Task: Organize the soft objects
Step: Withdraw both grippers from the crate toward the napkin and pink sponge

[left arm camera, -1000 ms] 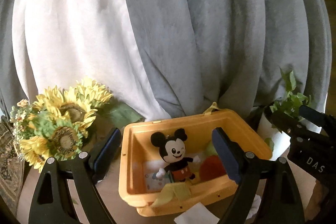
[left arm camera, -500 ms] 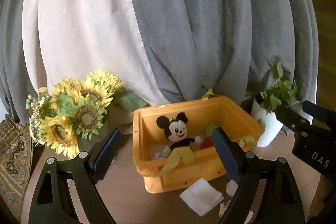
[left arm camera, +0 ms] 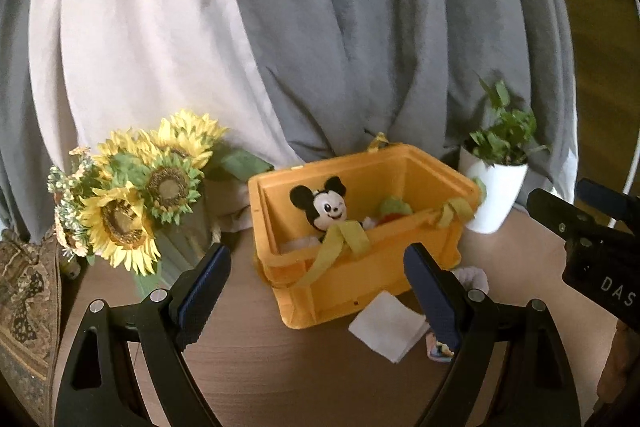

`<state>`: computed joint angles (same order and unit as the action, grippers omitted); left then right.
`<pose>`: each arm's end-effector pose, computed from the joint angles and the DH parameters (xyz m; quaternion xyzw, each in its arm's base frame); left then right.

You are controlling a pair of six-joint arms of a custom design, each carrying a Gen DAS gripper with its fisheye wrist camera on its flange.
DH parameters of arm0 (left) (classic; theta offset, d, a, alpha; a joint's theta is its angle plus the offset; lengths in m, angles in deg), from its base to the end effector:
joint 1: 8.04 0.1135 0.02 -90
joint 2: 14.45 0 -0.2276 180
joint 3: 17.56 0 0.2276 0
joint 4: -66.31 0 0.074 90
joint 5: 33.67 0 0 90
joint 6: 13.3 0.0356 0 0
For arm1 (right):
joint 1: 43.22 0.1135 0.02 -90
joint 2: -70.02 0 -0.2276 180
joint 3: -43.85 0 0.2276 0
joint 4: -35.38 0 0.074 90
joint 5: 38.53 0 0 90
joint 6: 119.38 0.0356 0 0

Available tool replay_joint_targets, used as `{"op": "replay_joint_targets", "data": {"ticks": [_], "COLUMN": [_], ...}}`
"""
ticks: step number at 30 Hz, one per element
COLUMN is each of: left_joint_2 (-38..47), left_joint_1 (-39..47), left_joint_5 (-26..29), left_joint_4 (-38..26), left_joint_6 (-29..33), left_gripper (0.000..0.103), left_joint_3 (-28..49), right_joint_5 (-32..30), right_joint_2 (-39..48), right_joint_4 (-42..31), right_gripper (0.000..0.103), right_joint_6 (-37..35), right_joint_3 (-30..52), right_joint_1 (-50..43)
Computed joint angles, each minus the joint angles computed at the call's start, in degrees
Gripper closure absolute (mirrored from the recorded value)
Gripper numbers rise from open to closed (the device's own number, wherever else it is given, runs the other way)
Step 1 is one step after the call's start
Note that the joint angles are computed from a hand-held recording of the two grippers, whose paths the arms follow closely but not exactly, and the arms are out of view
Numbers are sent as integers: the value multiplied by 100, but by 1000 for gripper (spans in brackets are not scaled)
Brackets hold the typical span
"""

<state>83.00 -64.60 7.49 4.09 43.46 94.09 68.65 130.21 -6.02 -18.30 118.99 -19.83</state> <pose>0.2072 -0.2650 0.3226 0.0268 0.8625 0.0432 0.5035 0.2093 0.0791 0.3216 -0.0119 0.8442 0.0330 0.5349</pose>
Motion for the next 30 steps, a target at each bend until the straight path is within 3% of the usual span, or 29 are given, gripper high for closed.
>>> {"op": "replay_joint_targets", "data": {"ticks": [9,19,30], "left_joint_2": [-636,-798,-272], "left_joint_1": [123,351,569], "left_joint_5": [548,1211,1729], "left_joint_4": [1219,2152,2594], "left_joint_6": [804,1447,1782], "left_gripper": [14,14,14], "left_joint_3": [-1386,-2331,-2557], "right_joint_5": [987,2194,2108], "right_joint_2": [-326,-372,168], "right_joint_4": [-264,-415,-293], "right_gripper": [27,27,27], "right_joint_6": [768,1893,2916], "right_joint_3": [-515,-1235,-1864], "right_joint_1": [643,1561,1697]}}
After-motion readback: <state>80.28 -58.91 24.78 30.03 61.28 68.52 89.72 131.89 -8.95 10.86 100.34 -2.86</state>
